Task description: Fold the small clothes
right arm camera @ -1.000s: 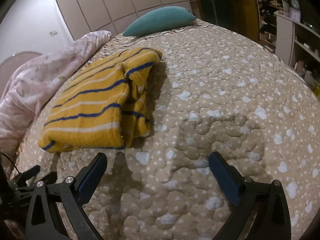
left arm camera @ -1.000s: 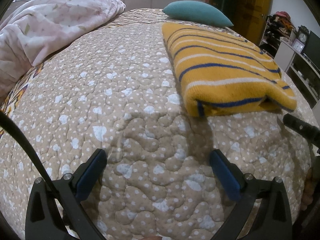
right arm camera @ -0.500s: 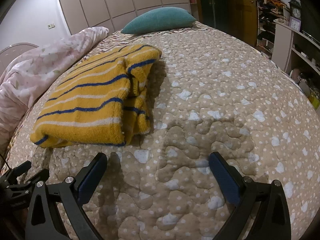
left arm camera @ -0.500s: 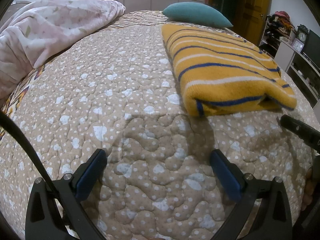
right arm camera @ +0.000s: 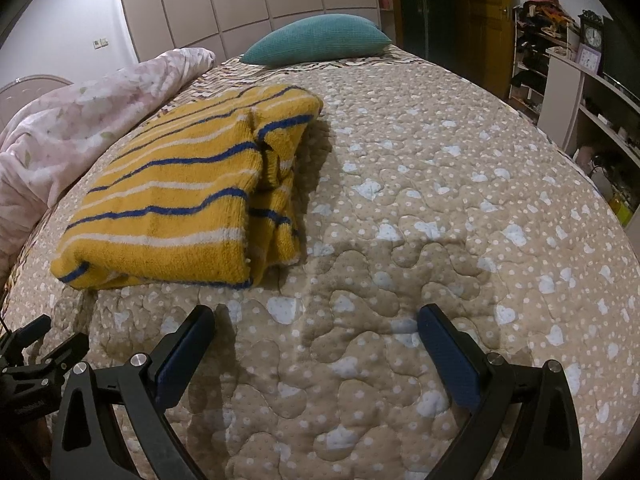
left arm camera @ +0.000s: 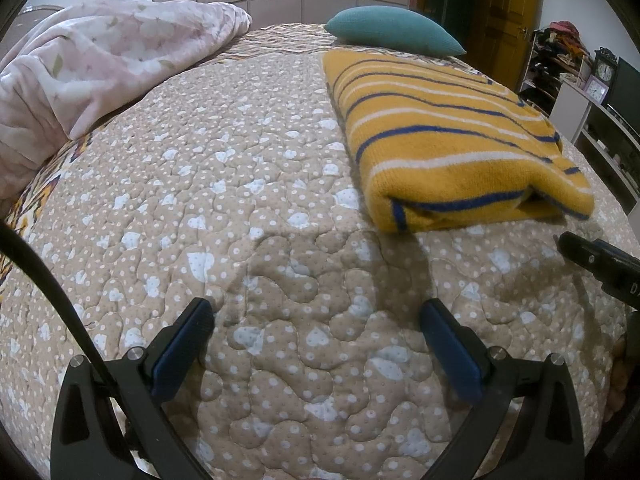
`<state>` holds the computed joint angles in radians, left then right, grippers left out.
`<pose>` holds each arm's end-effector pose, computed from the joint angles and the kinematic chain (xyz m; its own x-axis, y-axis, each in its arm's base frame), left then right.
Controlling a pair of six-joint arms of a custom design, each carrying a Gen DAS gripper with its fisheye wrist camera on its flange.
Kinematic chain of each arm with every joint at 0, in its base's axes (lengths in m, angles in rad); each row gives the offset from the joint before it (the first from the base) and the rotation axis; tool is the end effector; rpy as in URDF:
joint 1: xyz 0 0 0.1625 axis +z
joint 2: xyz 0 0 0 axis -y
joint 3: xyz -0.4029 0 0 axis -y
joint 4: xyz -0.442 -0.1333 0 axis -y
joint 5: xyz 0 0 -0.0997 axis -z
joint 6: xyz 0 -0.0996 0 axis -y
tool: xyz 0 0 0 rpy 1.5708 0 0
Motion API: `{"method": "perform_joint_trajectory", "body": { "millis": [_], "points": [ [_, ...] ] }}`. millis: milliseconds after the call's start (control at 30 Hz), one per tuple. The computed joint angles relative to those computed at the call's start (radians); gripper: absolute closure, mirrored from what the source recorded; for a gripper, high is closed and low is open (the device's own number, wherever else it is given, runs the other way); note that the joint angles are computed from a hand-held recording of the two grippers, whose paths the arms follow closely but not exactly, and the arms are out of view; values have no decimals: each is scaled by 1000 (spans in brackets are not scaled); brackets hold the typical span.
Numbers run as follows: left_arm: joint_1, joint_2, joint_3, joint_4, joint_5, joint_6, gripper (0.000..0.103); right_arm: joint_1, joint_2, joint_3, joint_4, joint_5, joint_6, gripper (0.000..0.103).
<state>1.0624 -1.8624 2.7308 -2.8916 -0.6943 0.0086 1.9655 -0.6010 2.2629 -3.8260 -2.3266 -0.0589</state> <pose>0.0435 -0.3531 0.1973 -0.7187 0.0248 -0.6949 0.4440 0.7855 -0.4312 0.2197 -0.3584 -0.0542 -0.7990 0.0290 0.6006 -0.3665 0.7684 -0.5247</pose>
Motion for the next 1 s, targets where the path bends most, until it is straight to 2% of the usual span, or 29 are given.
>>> {"method": "perform_joint_trajectory", "body": {
  "millis": [167, 800, 1000],
  "points": [
    [-1, 0, 1, -4, 3, 1, 0, 1, 0, 0, 1, -3, -1, 0],
    [-27, 9, 10, -1, 41, -30, 0, 25, 49, -50, 9, -91, -19, 0],
    [-26, 11, 10, -4, 40, -28, 0, 22, 54, -49, -15, -84, -25, 0]
  ]
}}
